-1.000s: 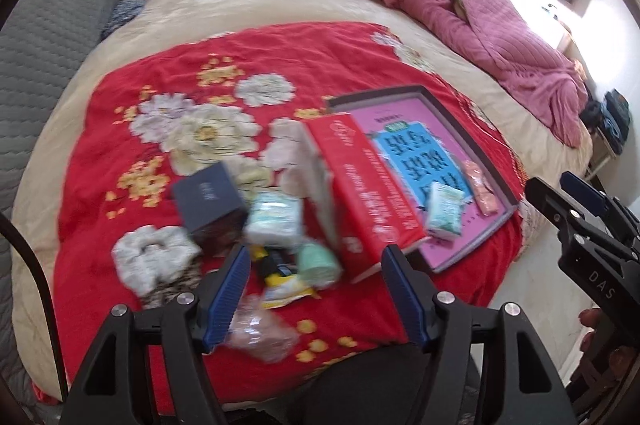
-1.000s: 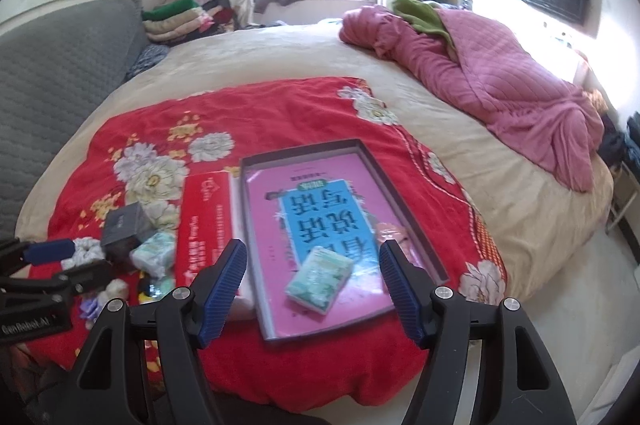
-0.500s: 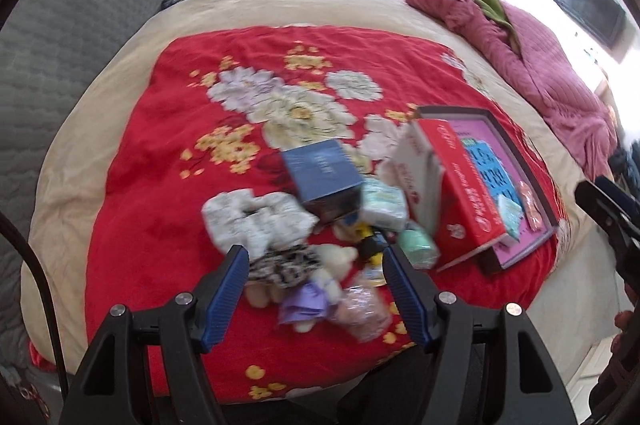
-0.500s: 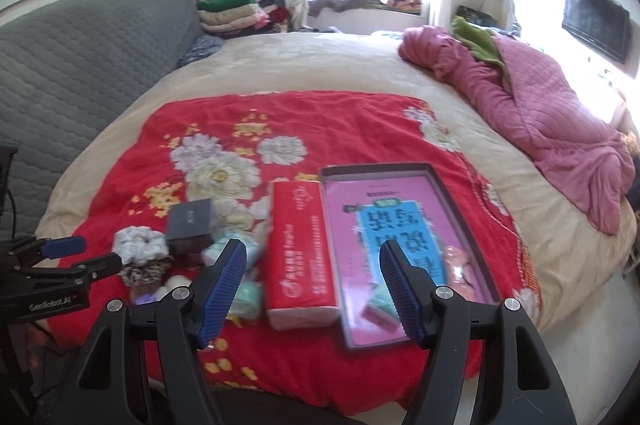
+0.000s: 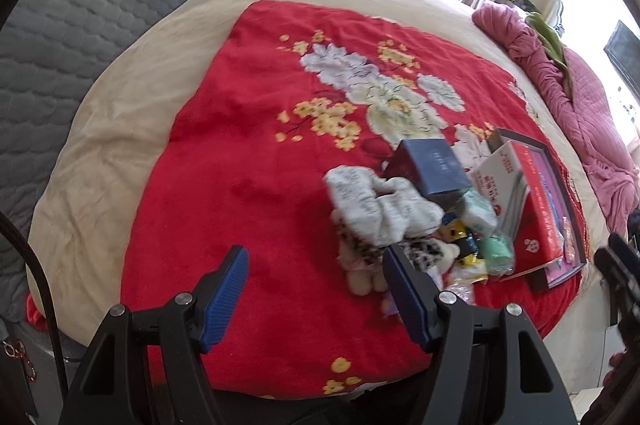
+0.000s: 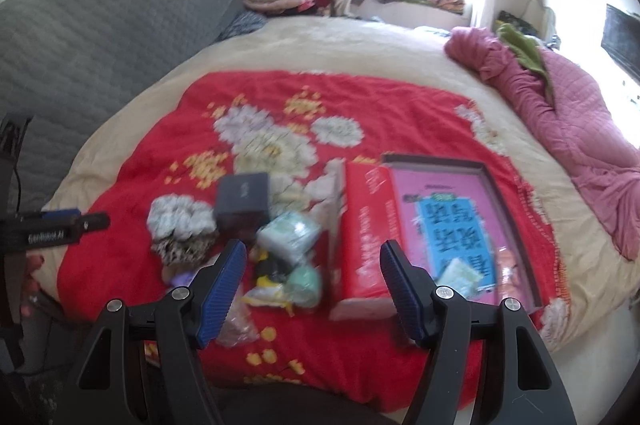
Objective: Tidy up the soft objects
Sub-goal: 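Grasp the clear bag with pink sponge with the right gripper while the left grasps the white floral scrunchie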
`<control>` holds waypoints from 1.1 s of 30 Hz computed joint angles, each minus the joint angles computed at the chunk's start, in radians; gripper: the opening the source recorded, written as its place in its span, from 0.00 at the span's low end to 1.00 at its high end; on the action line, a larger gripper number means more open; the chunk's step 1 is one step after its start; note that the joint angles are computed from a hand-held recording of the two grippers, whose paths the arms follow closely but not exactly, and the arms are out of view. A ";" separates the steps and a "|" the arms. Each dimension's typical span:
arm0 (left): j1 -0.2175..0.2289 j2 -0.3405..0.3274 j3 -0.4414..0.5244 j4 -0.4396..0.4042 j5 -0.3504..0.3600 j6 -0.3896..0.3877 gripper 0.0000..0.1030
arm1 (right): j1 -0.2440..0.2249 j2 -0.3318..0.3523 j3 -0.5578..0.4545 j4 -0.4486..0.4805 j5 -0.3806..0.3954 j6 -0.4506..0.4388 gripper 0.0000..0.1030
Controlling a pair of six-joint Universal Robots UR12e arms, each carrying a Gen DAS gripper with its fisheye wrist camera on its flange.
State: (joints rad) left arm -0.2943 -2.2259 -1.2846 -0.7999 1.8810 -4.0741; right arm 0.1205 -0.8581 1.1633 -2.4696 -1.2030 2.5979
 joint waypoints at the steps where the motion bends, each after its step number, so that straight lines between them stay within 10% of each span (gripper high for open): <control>1: 0.002 0.002 -0.007 0.002 -0.006 -0.005 0.67 | 0.001 0.000 0.006 0.009 0.005 -0.009 0.69; 33: 0.115 -0.133 0.086 0.094 -0.312 -0.055 0.63 | 0.069 0.096 -0.030 0.253 -0.102 -0.154 0.69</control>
State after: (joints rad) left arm -0.1789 -2.3589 -1.1986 -0.7064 1.5695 -4.1288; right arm 0.1896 -0.7624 1.1329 -2.2168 -1.3048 2.4441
